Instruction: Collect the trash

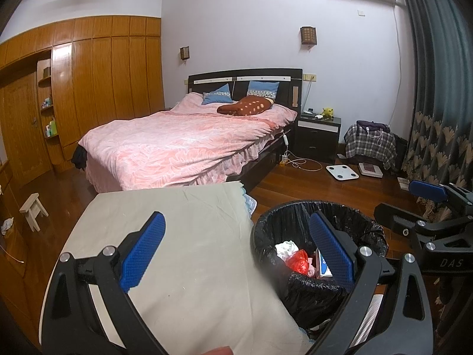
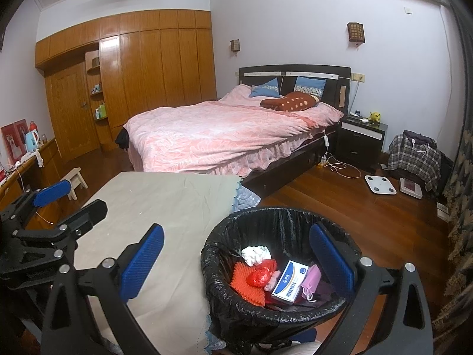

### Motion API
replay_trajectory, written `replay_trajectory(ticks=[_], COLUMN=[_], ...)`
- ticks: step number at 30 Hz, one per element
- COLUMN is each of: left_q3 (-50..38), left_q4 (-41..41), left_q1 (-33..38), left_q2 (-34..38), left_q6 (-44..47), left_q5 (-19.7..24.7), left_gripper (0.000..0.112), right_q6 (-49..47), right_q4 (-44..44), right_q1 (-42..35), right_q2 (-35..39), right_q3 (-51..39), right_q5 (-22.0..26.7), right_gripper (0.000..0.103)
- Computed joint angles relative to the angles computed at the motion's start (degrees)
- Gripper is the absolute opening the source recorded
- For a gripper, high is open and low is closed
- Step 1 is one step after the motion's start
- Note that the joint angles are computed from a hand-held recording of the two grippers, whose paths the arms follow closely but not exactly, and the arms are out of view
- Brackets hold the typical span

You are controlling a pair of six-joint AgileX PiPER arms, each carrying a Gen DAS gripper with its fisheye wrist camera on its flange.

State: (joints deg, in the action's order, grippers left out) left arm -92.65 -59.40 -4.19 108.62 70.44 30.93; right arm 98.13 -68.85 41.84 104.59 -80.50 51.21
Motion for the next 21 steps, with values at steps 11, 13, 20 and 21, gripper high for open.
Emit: replay_trajectory(ticks=[11,13,20,21], left_q3=[0.09,0.08,0.25,0.23], left_q4=[-0.12,-0.05,-0.17,-0.13], left_q1=[0.05,0.02,-0.01,-0.01], left_q2=[0.06,0.04,0.09,0.09], left_q6=[0.27,0.16,0.43,0.37], left_q5=[-0.07,-0.07,-0.21,-0.18], left_gripper=[0.095,0.095,0.095,0.095], right_q6=[-0.1,-0.15,-0.21,-0.21], right_q4=[0.1,0.1,0.21,0.21], right_q1=[0.0,0.0,0.03,0.03], right_q2=[0.03,0.09,0.06,0.06], right_q3=[-0.12,-0.21,-0.24,-0.24], right_q5=[0.01,-0.02,0.04,0.04], right_gripper=[0.097,0.097,0.097,0.097])
